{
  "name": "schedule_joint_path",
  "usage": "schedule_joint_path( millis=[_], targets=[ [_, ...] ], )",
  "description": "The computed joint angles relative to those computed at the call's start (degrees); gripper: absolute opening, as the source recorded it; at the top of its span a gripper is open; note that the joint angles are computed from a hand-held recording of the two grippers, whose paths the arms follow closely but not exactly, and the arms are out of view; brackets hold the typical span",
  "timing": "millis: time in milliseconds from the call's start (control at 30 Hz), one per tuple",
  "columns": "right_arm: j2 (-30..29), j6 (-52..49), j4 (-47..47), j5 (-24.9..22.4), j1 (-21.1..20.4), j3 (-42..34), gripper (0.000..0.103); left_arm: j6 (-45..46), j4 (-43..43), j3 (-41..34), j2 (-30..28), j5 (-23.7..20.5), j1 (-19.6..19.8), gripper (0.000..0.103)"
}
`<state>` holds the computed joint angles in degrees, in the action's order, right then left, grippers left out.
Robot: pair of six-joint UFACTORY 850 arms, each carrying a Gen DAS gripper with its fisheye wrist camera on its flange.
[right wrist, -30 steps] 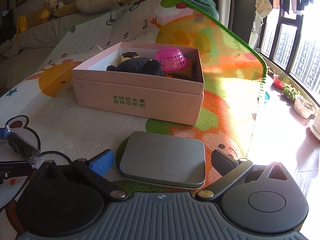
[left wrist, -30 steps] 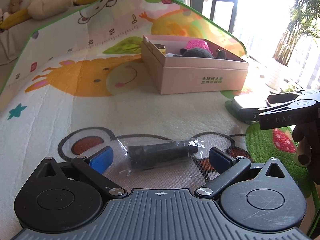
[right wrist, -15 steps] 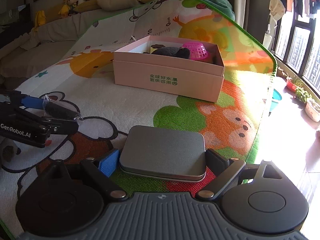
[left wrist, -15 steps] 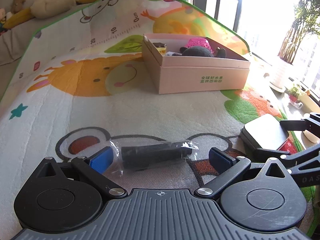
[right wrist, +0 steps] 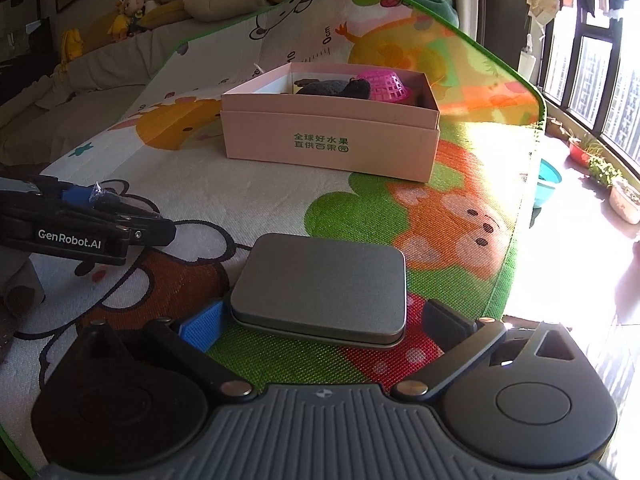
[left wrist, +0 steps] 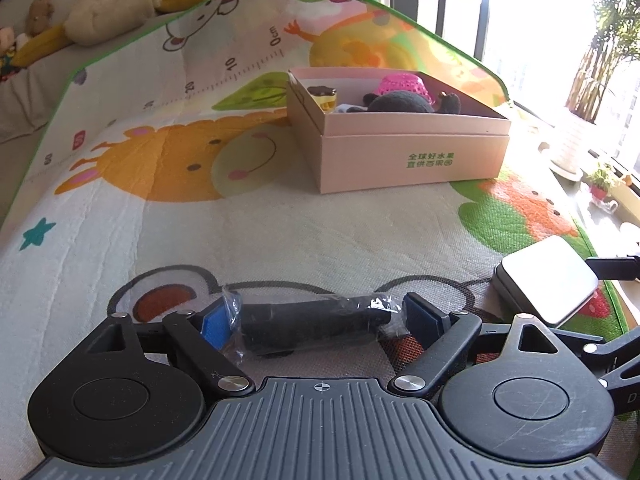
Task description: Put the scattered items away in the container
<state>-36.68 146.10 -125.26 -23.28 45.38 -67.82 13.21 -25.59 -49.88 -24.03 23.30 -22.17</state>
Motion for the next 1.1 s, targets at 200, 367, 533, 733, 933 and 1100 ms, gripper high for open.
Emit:
schedule_joint_path(
  millis=[200, 367, 533, 733, 933, 1100],
  targets=[
    [-0.18, -0.43, 0.27, 0.09, 0.04, -0.39, 0.103, -3.28, 4.66, 1.45, 1.20, -0.02, 0.01, 0.090],
    [-0.86, -2.85, 1.83, 2.80, -0.40, -2.30, 0.097, -5.25, 7.40, 3.88, 3.37, 1.76, -0.71, 0.090],
    [0.84, -4.41, 4.33, 3.85, -0.29, -1.19, 0.094, -4.43, 7.69, 6.18, 5.83, 3.67, -1.64, 0.090],
    [6.29, 0.89, -0.79, -0.35, 1.09, 4.99, 0.094, -5.01, 11.71, 5.63, 7.72, 5.19, -2.41, 0.090],
    [10.15, 5.67, -6.80, -1.52, 1.67, 8.50, 0.055, -2.91, 15.16, -3.06, 5.29, 6.09, -1.78, 0.090],
    [10.02, 4.13, -6.07, -1.78, 2.04, 9.13, 0.055, -7.11, 16.52, -10.40, 1.88, 3.39, -0.42, 0.090]
  ],
)
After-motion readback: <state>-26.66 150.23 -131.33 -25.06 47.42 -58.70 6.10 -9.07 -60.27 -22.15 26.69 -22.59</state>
